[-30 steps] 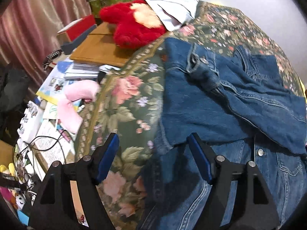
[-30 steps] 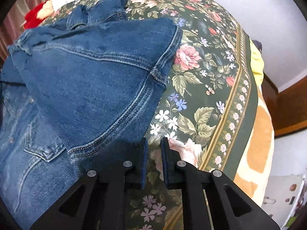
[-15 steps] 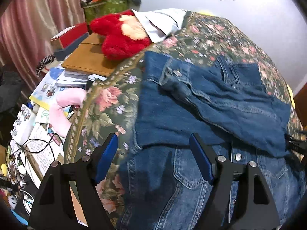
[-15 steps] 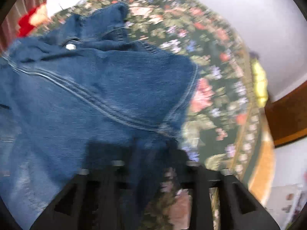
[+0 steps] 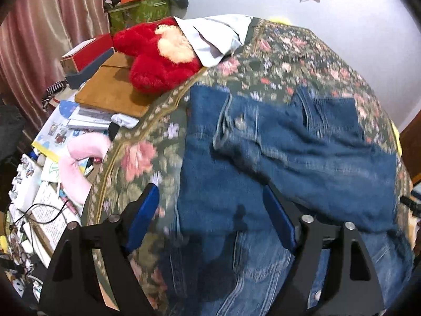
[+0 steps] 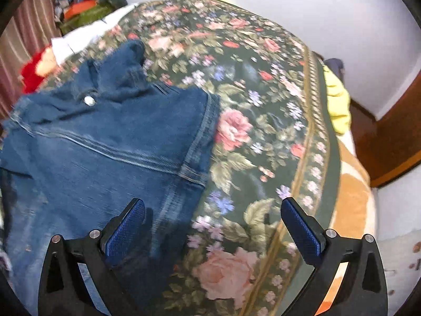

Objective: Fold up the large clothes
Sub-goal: 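Release the jacket side with the right tool and withdraw both tools, then grasp the jacket hem edges with both tools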

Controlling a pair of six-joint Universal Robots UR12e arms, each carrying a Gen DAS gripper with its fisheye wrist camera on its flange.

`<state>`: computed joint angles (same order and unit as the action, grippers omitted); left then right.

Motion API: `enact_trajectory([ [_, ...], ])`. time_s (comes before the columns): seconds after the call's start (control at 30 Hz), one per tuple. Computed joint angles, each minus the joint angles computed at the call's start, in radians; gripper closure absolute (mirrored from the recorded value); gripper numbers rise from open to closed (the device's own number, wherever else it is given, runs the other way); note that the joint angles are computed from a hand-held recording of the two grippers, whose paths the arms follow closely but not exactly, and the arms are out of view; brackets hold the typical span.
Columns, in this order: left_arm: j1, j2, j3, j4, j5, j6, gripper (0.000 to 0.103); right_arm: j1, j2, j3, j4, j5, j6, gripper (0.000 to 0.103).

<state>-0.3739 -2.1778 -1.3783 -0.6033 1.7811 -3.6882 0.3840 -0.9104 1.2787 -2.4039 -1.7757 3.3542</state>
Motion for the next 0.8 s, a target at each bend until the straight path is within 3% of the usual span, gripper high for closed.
enact_trajectory([
  [0.13, 0.032, -0.028, 0.048, -0.011, -0.074, -0.006, 0.019, -0.024, 0.007, -0.009, -0.045, 0.136, 0.056, 0.0],
  [0.23, 0.06, -0.057, 0.081, -0.021, -0.17, -0.017, 0.019, -0.05, 0.032, -0.035, -0.051, 0.25, 0.139, 0.003],
  [0.3, 0.074, -0.083, 0.115, -0.054, -0.206, -0.031, 0.019, -0.074, 0.054, -0.047, -0.067, 0.351, 0.212, 0.012],
  [0.33, 0.077, -0.095, 0.13, -0.071, -0.212, -0.034, 0.019, -0.08, 0.06, -0.05, -0.067, 0.38, 0.237, 0.023],
  [0.37, 0.08, -0.109, 0.148, -0.091, -0.22, -0.031, 0.017, -0.089, 0.074, -0.064, -0.057, 0.423, 0.268, 0.035],
  [0.4, 0.084, -0.119, 0.156, -0.095, -0.231, -0.026, 0.009, -0.095, 0.085, -0.073, -0.05, 0.452, 0.281, 0.04],
  [0.5, 0.081, -0.143, 0.18, -0.079, -0.205, -0.01, 0.006, -0.092, 0.111, -0.102, -0.062, 0.436, 0.285, 0.057],
  [0.53, 0.08, -0.149, 0.19, -0.085, -0.198, 0.0, 0.006, -0.09, 0.121, -0.121, -0.044, 0.428, 0.267, 0.067],
  [0.63, 0.07, -0.162, 0.217, -0.08, -0.168, 0.046, 0.031, -0.083, 0.153, -0.179, -0.006, 0.4, 0.228, 0.08],
  [0.7, 0.054, -0.172, 0.242, -0.088, -0.099, 0.085, 0.052, -0.079, 0.176, -0.223, 0.019, 0.373, 0.203, 0.081],
  [0.8, 0.041, -0.183, 0.276, -0.11, -0.035, 0.129, 0.062, -0.073, 0.21, -0.292, 0.047, 0.332, 0.166, 0.083],
])
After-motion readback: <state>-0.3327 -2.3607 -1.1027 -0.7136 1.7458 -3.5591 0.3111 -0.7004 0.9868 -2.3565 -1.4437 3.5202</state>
